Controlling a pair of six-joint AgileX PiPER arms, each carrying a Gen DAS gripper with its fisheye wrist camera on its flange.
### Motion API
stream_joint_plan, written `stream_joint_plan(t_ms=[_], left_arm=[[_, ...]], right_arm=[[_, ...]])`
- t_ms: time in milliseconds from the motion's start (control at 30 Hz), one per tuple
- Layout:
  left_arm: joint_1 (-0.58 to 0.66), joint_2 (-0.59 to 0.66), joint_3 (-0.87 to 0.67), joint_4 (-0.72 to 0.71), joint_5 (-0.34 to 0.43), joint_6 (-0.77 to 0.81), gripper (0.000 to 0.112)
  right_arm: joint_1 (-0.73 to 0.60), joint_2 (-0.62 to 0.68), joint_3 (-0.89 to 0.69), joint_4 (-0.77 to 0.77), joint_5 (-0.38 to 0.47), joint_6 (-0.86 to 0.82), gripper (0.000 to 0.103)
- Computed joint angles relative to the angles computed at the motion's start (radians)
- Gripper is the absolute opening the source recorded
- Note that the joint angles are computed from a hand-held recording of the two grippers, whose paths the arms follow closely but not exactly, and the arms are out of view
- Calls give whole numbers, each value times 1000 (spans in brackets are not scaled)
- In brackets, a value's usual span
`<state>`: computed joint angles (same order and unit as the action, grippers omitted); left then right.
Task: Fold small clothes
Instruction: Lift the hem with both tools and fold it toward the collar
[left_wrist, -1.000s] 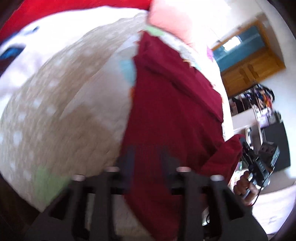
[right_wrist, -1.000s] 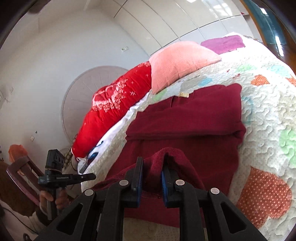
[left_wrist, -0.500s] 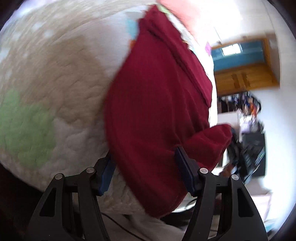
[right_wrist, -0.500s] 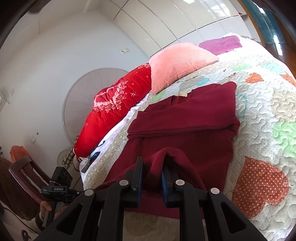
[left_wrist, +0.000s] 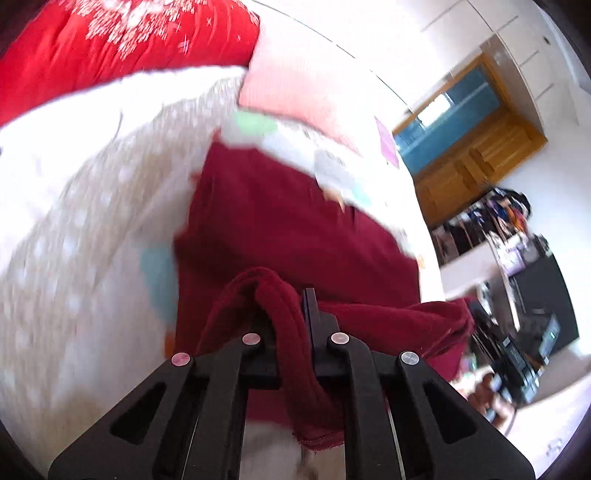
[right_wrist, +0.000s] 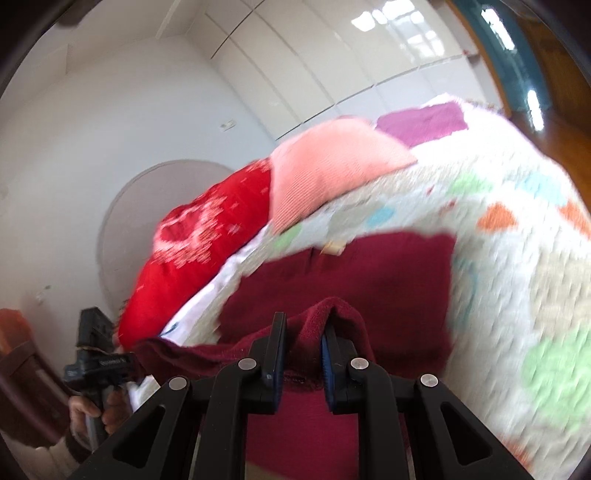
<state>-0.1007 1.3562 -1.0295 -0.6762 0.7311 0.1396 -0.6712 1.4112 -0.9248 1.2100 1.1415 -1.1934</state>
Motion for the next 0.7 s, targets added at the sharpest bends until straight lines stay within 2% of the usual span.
stream_joint_plan(t_ms=[67, 167, 233, 333, 367, 400, 467, 533, 567, 600, 667, 700], left_arm=[[-17, 119, -108, 50, -43, -54, 5], [-23, 302, -285, 97, -44, -117, 5], [-23, 375, -348, 124, -70, -162, 5], [15, 464, -428, 51, -9, -105, 8], [27, 487, -452, 37, 16, -103, 10], [30, 493, -462, 22, 32, -96, 17], [52, 484, -464, -31, 67, -26, 32], [61, 445, -441, -47, 39, 12, 61], [61, 414, -421, -37, 2, 10, 68], [55, 393, -408, -11, -33, -13, 79], [37, 355, -371, 23, -123, -36, 83], [26, 361, -376, 36, -139, -39, 83]], right_arm=[[60, 45, -68, 2, -98, 49, 16], [142, 159, -204, -11, -216, 143, 16], [191, 250, -294, -51, -292, 228, 16], [235, 387, -412, -118, -355, 351, 16], [250, 428, -464, -190, -356, 427, 21], [264, 468, -511, -266, -355, 504, 33], [262, 480, -525, -297, -361, 547, 50], [225, 430, -462, -204, -380, 453, 52], [214, 406, -438, -186, -391, 432, 54], [201, 377, -412, -171, -411, 414, 54], [180, 344, -375, -132, -414, 351, 54], [180, 332, -368, -126, -394, 314, 53]])
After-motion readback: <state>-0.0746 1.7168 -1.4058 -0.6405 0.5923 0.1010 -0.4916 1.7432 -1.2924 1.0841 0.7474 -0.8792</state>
